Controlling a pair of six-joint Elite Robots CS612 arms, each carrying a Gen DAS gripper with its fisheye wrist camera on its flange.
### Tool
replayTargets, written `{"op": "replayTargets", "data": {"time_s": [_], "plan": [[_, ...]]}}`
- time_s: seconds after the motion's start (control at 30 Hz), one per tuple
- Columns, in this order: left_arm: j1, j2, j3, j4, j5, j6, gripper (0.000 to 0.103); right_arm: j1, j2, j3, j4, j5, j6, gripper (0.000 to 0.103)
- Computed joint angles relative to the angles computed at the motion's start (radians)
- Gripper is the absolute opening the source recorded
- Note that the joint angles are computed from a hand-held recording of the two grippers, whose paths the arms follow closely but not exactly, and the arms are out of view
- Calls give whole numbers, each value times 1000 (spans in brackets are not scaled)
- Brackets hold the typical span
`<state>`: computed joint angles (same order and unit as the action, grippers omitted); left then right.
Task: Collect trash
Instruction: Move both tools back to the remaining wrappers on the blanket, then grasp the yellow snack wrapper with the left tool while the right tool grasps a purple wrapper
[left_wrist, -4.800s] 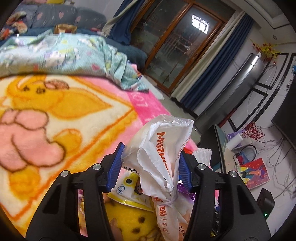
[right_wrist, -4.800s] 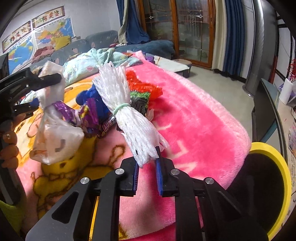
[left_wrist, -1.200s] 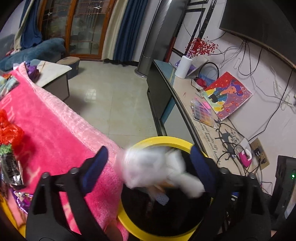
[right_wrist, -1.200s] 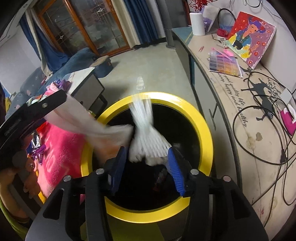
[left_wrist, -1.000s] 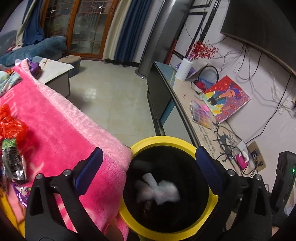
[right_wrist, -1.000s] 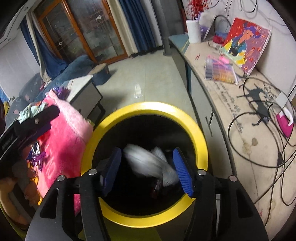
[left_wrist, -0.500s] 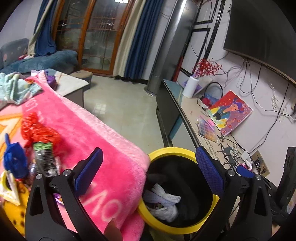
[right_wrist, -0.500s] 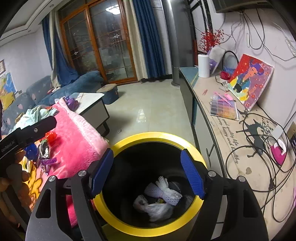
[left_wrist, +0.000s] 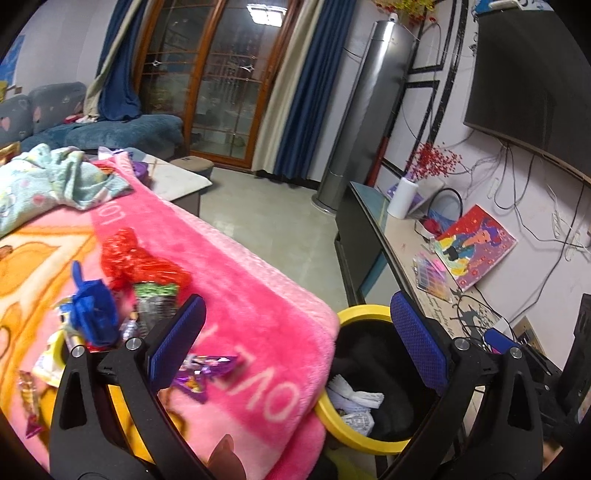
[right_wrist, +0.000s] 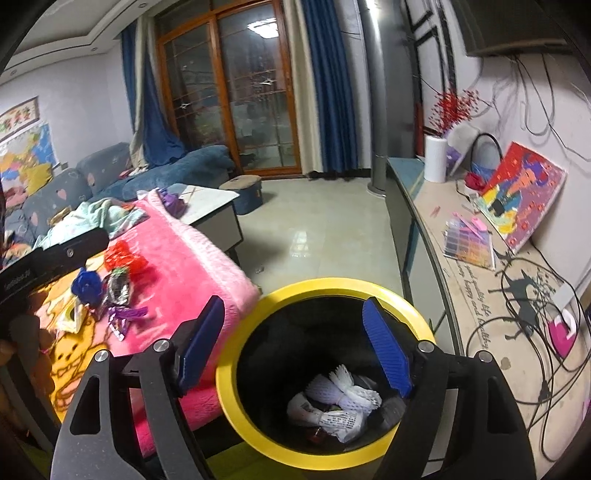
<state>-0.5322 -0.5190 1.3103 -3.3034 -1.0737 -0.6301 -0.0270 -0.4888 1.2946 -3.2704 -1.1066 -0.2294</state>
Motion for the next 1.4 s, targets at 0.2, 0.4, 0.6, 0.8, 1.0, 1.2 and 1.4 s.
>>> {"op": "replayTargets", "data": {"time_s": [0.2,0.4,0.6,0.8,1.0,1.2,1.4], "plan": [[1,-23,50,-24,39,-30,92,12,-14,29,-14,37,-58,75],[3,-41,91,-45,63,-60,92,23,-27,56,-27,74,-117,77],[8,-60,134,-58,93,-92,92,32,-37,72,-28,104,-154,78],[15,-78,176,-48,115,-142,92,45,-43,80,0,135,-190,79],[25,-97,224,-37,136,-195,92,64,-46,80,57,160,-237,79],[36,-116,272,-35,146,-244,92,82,-37,57,109,166,-264,79],[50,-137,317,-2,167,-323,92,104,-23,26,168,163,-296,79]]}}
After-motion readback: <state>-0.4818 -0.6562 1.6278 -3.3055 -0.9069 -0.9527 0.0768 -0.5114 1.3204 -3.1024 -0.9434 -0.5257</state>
